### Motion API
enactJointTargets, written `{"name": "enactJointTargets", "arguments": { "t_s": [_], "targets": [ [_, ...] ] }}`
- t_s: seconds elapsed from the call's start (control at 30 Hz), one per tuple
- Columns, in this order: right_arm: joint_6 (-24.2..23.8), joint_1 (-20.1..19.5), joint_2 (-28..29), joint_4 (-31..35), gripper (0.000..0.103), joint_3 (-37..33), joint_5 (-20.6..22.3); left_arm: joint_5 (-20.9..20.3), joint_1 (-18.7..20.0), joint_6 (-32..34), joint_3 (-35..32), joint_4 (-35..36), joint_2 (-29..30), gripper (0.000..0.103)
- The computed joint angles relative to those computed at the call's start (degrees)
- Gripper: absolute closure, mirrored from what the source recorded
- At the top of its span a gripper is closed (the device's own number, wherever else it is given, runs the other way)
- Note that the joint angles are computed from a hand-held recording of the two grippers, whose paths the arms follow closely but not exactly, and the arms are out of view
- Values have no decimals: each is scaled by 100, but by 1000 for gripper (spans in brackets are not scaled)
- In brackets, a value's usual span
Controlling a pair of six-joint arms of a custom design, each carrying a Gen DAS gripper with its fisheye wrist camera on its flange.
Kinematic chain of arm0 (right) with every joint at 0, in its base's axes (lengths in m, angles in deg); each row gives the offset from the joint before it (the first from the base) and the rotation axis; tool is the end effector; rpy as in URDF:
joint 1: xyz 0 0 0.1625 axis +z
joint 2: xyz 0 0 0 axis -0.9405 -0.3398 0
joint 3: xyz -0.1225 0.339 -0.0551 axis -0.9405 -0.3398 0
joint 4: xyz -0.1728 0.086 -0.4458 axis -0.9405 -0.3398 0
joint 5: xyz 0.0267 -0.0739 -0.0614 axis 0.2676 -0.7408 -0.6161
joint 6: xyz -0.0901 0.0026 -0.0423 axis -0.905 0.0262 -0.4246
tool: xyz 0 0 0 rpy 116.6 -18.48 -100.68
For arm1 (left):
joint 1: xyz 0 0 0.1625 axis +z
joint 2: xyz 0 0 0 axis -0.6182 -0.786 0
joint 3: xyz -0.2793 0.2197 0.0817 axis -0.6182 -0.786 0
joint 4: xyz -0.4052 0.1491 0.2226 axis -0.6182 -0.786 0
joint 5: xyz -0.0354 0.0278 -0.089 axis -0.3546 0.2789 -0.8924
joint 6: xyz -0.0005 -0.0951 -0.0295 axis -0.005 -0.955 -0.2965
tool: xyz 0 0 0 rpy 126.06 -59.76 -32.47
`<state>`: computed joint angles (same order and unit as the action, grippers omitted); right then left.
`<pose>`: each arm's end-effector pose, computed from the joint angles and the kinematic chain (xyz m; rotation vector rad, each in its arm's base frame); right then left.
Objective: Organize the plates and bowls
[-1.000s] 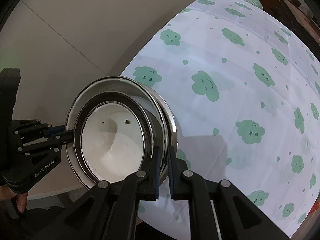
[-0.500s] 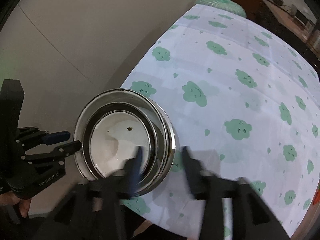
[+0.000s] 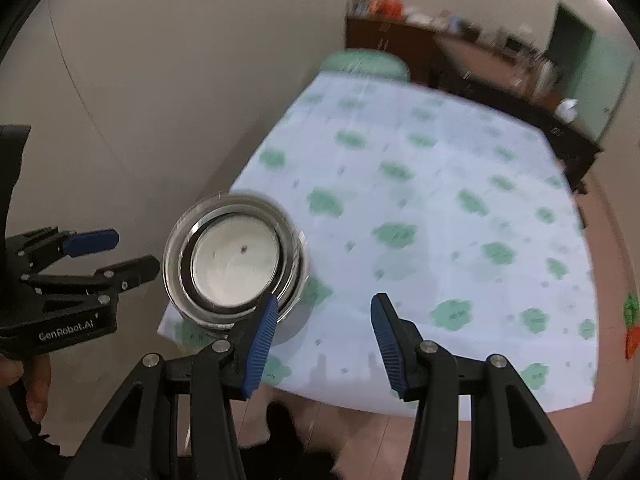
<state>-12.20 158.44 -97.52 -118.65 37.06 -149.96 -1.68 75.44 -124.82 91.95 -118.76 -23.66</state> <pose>0.0699 -0.5994 0.4184 0.5841 -2.3611 0.5600 -0.4591 -0.6085 -0.0071 0.3925 2.3291 -0.5590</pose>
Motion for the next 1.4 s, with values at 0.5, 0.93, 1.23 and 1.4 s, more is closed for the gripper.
{"name": "enactJointTargets", "arguments": {
  "t_s": [0.5,0.93,1.23,1.4],
  "targets": [
    [-807,351,-2767,-2593,33,2161,1008,944,-1336,577,1575,-1834,-1106,21],
    [-499,598,-3690,-1995,31,2660,798,1066,-1832,590,2075,-2053,-1478,11],
    [-651,783,-3879,-2199,31,2822,717,1005,-1930,507,2199,-1999,-1609,11],
    [-714,793,-3992,-2198,31,2889,761,965,-1947,421,2197,-1943,-1604,11]
  ]
}}
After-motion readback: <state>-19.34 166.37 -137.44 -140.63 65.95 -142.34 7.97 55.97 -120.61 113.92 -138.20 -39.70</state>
